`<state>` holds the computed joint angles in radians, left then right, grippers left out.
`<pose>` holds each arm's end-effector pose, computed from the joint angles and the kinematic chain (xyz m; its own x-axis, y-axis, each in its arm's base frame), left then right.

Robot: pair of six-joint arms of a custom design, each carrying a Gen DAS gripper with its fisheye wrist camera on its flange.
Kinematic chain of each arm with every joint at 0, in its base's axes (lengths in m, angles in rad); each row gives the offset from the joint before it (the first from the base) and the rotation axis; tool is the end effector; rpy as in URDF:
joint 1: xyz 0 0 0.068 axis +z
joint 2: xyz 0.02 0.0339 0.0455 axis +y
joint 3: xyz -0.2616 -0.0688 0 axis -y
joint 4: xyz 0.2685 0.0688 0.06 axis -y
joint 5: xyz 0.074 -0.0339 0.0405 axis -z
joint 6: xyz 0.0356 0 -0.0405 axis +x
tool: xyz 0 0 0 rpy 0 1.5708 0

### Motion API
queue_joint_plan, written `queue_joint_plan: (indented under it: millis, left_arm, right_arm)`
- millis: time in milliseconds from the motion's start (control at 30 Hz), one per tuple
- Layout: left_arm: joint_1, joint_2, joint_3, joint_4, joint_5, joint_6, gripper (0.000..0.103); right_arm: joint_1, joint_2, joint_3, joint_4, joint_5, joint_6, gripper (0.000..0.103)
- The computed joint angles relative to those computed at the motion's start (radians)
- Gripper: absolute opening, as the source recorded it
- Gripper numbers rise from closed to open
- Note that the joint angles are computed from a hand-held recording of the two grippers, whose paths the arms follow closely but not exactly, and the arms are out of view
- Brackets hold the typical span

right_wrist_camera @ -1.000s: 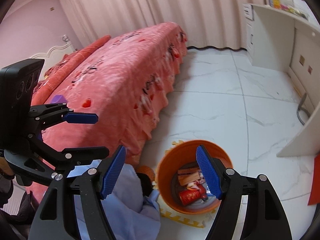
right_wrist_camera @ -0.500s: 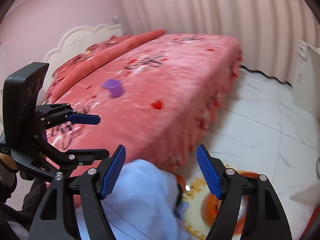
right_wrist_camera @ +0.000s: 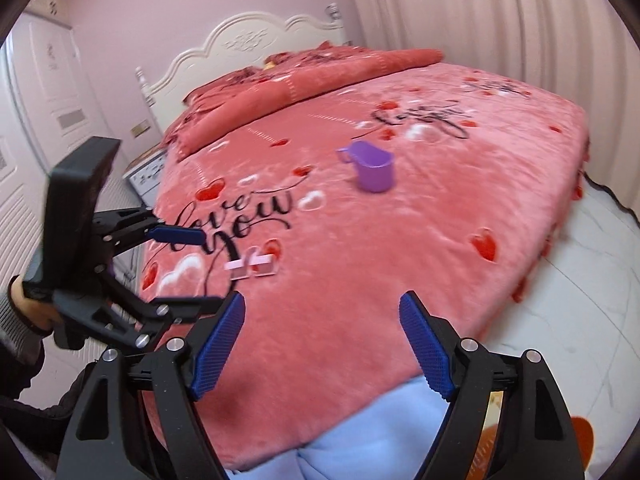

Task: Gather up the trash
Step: 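Move both open tools back over the bed toward the pink clip and purple cup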

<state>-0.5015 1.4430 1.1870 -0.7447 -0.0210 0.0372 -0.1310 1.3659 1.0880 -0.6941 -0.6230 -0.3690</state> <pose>0.2816 -0.1535 0.2708 -0.7202 0.4372 -0.5387 0.4978 0.8665 0.0377 0.2996 -0.0185 0.2687 -0.6845 -0.2053 -0.6995 -0.5005 0.8300 0.2462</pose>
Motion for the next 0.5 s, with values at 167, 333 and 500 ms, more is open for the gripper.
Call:
queue_joint_plan:
  millis: [167, 333, 500]
  left_arm:
    - [0.106, 0.037, -0.037, 0.023, 0.051, 0.032, 0.087]
    - [0.194, 0.091, -0.056, 0.04, 0.104, 0.101, 0.087]
    - [0.245, 0.169, -0.032, 0.066, 0.153, 0.147, 0.086]
  right_arm:
    - [0.071, 0.077, 0.035, 0.029, 0.031, 0.034, 0.079]
    - [0.113, 0.149, 0.072, 0.052, 0.066, 0.056, 0.079]
    - [0.137, 0.221, 0.103, 0.075, 0.089, 0.094, 0.079]
